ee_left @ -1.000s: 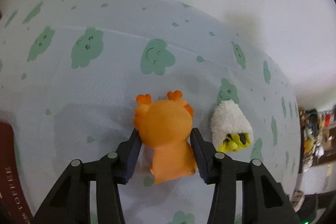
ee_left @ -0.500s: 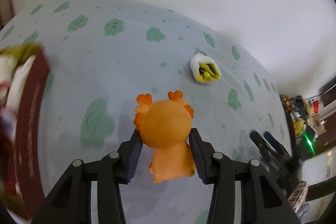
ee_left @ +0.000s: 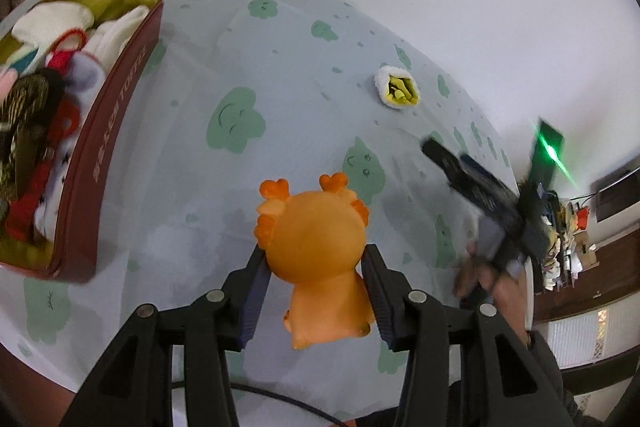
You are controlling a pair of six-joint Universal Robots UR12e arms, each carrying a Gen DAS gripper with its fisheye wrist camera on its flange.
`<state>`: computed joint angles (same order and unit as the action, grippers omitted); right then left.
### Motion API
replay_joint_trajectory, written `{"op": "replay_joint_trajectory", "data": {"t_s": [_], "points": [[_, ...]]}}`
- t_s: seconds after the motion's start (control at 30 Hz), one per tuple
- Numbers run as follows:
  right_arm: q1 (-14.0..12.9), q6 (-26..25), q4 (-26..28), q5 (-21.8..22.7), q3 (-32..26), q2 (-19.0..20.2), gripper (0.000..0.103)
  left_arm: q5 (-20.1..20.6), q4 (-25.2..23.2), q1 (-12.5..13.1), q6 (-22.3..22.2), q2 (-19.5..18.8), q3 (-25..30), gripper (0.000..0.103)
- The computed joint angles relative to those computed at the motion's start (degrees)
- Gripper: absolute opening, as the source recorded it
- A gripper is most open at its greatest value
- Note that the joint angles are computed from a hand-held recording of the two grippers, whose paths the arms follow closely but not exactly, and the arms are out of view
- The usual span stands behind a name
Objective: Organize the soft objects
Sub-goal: 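Hold the orange toy in the left gripper while the right grasps the white fluffy item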
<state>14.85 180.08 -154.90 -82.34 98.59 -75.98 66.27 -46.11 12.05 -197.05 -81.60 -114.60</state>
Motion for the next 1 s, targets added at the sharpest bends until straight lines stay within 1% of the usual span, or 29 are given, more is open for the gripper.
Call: {"op": "replay_joint_trajectory", "data": {"t_s": [0.1,0.17,0.23,0.37,0.4,0.43,0.47,0.53,0.6,0.63,0.73,0.83,0.9,1.0], "points": [[1.12,-0.59,1.15,-1.74,-3.27,2.54,0.103,0.85,-0.08,-0.12,0.62,0.30,-0.15,0.048],[1.56,-1.17,1.93,-2.50,-5.04,3.88,0.103,0.43,-0.28,-0.02,1.10,0.34,-0.13,0.048],[2.31,-2.09,2.27,-4.64,-7.09,5.53,0.103,0.06,-0.61,0.16,1.35,0.38,-0.19,0.048],[3.08,-3.99,2.97,-6.77,-10.37,8.03,0.102,-0.75,-1.19,0.25,1.35,-0.08,-0.04,0.048],[3.19,-4.38,4.65,-7.09,-11.60,8.78,0.090,-0.82,-1.35,0.22,1.48,-0.14,-0.01,0.048],[3.04,-4.63,6.74,-6.10,-12.61,9.23,0.053,-0.88,-1.58,0.20,1.66,-0.19,0.06,0.048],[2.92,-4.56,9.89,-5.59,-13.84,9.86,0.049,-0.82,-1.75,0.17,1.73,-0.22,0.12,0.049],[2.36,-3.23,11.29,-4.18,-14.26,9.94,0.044,-0.78,-1.84,0.20,1.60,-0.18,0.14,0.049],[1.93,-3.19,10.86,-2.78,-13.26,9.14,0.038,-0.92,-1.80,0.28,1.47,-0.06,0.09,0.049],[1.72,-2.75,10.18,-2.03,-12.33,8.50,0.038,-1.03,-1.78,0.35,1.43,-0.02,0.10,0.049],[0.88,-0.72,6.30,2.42,-6.45,4.48,0.038,-1.16,-1.13,0.47,1.22,0.22,-0.03,0.049],[1.13,-0.61,3.48,4.38,-1.08,0.48,0.038,-1.15,-0.49,0.56,0.83,0.79,-0.43,0.049],[1.36,0.35,1.85,5.91,2.52,-2.33,0.038,-1.51,-0.53,0.71,0.79,1.18,-0.65,0.049],[2.58,0.07,0.94,4.70,5.40,-4.51,0.038,-0.93,-0.05,0.65,0.75,2.03,-1.05,0.049]]}}
